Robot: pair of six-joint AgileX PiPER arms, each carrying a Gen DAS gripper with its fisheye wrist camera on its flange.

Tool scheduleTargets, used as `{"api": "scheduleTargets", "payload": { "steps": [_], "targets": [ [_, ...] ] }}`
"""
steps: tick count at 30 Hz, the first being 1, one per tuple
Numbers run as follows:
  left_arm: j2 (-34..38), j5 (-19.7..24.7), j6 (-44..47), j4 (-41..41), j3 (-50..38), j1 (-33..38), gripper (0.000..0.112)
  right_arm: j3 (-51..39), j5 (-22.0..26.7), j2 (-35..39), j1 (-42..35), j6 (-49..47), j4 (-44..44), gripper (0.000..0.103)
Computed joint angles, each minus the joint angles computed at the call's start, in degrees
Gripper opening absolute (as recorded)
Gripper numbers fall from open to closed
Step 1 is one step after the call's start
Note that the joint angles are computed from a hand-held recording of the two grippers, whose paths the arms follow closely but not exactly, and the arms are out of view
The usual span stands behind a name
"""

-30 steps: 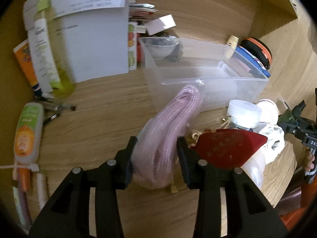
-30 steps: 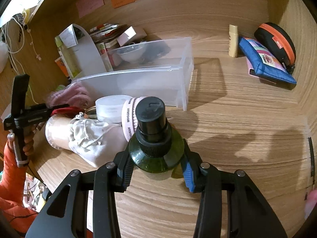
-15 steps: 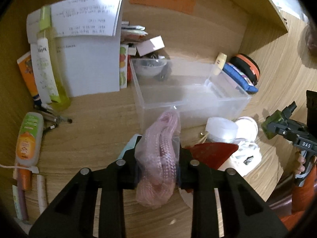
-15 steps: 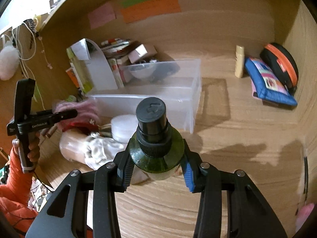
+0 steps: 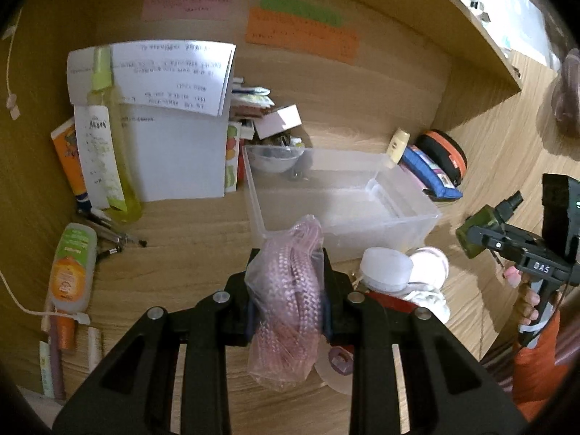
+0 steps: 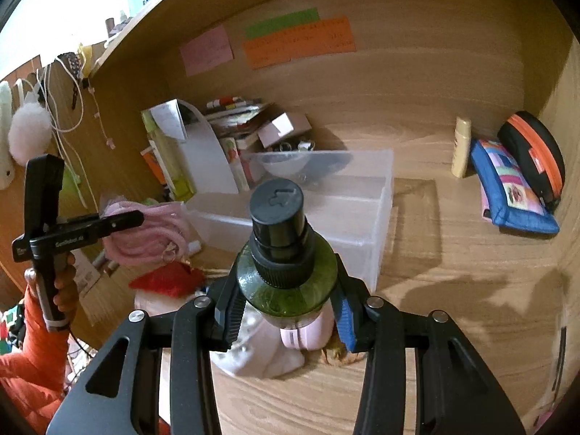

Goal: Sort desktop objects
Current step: 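Lift and carry the spray bottle and bagged cord over the clear plastic bin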

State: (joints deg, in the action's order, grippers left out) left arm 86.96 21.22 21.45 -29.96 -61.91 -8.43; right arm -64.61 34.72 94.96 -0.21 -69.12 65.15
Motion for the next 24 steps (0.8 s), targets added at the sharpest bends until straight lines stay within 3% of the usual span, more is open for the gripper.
{"api": "scheduleTargets", "payload": {
  "steps": [13,24],
  "targets": [
    [-2.73,1.64,-3.45,1.52,-2.52,0.55,0.026,-8.20,3.96,4.73,-0.08,2.96,-1.34,0.038],
    [5.31,5.56,-3.75,0.97,-12.65,-1.04,0.026,-13.99,4.07,7.59,1.81,6.74,-6.03,0.038]
  ]
}}
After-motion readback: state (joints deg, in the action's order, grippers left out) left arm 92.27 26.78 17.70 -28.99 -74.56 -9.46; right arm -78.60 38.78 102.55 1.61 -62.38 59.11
